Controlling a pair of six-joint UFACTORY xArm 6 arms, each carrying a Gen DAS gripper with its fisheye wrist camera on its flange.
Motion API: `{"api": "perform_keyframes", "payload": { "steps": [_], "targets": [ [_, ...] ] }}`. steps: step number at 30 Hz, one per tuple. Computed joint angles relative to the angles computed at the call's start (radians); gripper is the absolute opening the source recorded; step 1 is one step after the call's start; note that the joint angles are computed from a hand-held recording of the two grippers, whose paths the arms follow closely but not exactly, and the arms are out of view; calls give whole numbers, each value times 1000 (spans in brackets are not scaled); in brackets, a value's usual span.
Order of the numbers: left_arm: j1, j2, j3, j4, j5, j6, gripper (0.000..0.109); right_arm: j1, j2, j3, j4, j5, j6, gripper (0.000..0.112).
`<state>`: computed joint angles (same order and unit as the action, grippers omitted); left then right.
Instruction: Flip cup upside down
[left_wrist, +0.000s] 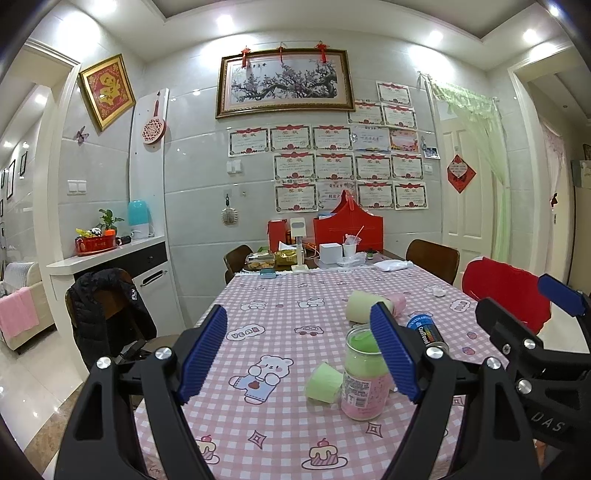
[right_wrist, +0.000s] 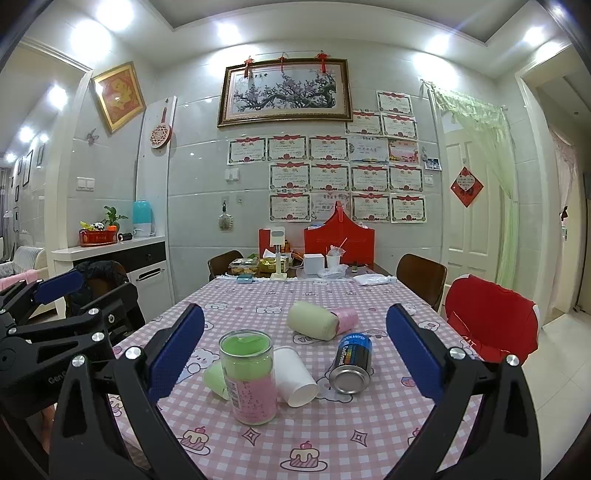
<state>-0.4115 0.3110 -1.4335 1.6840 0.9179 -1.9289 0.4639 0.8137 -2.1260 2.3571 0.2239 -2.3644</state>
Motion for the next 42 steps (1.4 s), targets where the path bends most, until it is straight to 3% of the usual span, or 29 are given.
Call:
{"api": "perform_keyframes", "payload": {
  "steps": [42],
  "targets": [
    [2,33,-29,-7,-1,5,79,2,31,-19,-84,-9,83,95]
  ]
}}
